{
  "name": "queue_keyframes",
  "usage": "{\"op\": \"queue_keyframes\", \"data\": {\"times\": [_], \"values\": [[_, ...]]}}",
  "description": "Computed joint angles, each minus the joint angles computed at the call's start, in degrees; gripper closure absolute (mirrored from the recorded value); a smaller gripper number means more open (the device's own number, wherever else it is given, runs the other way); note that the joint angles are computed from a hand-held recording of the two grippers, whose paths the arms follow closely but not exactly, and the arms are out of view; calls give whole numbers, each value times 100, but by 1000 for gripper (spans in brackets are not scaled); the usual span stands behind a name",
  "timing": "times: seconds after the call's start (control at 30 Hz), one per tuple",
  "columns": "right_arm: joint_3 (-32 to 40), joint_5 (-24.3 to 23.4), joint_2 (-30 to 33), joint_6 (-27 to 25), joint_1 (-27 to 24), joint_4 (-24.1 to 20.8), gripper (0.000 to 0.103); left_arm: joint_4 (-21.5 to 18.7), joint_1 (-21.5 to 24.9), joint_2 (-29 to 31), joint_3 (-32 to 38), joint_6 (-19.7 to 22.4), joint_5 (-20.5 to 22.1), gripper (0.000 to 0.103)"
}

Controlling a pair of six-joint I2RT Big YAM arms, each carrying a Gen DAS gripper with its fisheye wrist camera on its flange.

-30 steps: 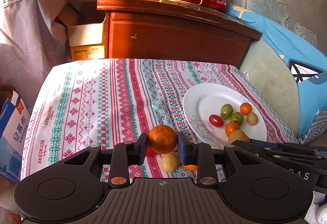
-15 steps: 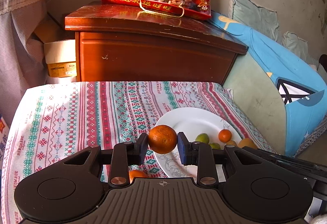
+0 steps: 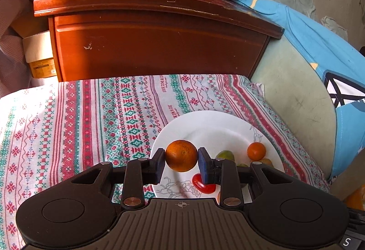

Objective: Organize fruits
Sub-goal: 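Carry the orange and kiwi over the plate and open both grippers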

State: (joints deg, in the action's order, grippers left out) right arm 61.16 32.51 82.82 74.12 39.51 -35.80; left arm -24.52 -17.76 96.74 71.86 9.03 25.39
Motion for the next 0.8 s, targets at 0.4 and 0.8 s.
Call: {"op": "queue_keyframes", "data": {"times": [0.4, 0.8], "values": [[6, 213, -3, 75, -21, 39, 74, 64, -63, 86, 111, -35, -25, 73], [117, 128, 24, -405, 108, 171, 71, -247, 184, -381, 42, 27, -164, 58]]}}
